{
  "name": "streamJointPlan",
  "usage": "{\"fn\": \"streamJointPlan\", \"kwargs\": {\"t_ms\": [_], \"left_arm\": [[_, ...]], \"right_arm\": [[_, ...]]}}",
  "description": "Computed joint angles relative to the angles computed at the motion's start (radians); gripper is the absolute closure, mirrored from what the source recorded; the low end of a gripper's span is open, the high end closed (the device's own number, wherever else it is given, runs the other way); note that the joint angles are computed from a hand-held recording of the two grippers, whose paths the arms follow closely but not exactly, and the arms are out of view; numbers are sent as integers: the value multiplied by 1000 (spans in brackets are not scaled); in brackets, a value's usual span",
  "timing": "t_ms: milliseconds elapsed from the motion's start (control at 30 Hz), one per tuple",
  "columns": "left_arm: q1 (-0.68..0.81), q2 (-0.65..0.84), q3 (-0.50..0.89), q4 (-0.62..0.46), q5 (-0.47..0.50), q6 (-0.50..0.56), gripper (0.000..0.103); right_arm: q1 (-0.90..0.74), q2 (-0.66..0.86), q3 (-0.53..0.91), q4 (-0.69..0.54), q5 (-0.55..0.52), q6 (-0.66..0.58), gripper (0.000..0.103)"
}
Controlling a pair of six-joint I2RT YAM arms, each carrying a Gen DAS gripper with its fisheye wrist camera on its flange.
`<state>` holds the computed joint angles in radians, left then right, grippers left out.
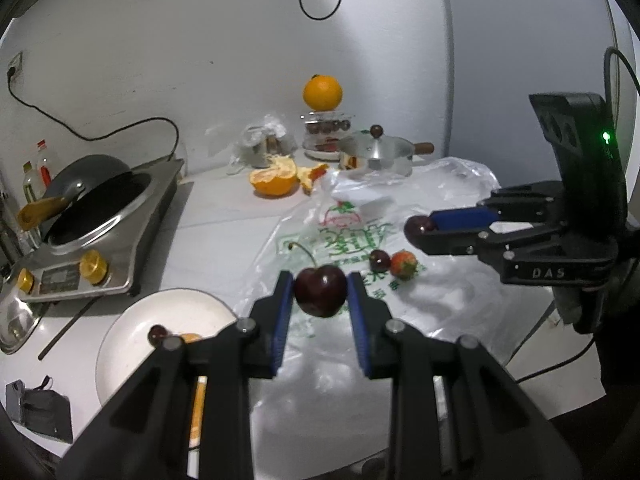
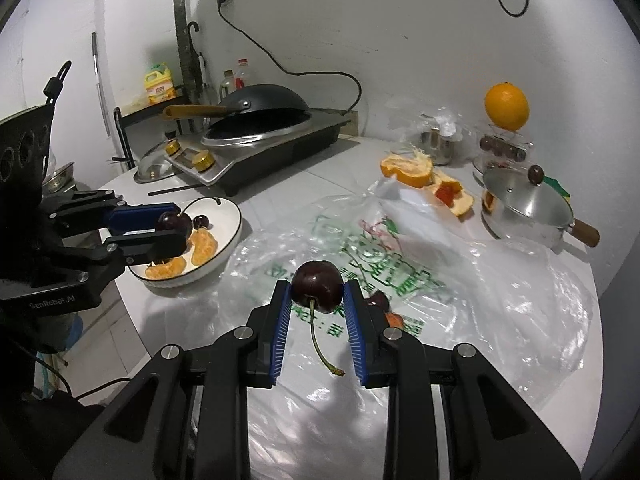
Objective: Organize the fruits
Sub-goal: 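Carry both held cherries from the bag over the white plate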
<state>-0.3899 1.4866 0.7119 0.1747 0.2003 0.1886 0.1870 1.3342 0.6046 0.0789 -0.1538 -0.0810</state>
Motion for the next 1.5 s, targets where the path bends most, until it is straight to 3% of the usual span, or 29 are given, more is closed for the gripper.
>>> {"fn": "streamJointPlan", "kwargs": {"t_ms": [733, 1500], "left_arm": [[314, -23, -73, 41, 187, 45, 75], [547, 174, 30, 87, 334, 88, 75]], "right_arm": [[244, 212, 204, -28, 139, 49, 74], [357, 499, 529, -128, 170, 44, 74]]}}
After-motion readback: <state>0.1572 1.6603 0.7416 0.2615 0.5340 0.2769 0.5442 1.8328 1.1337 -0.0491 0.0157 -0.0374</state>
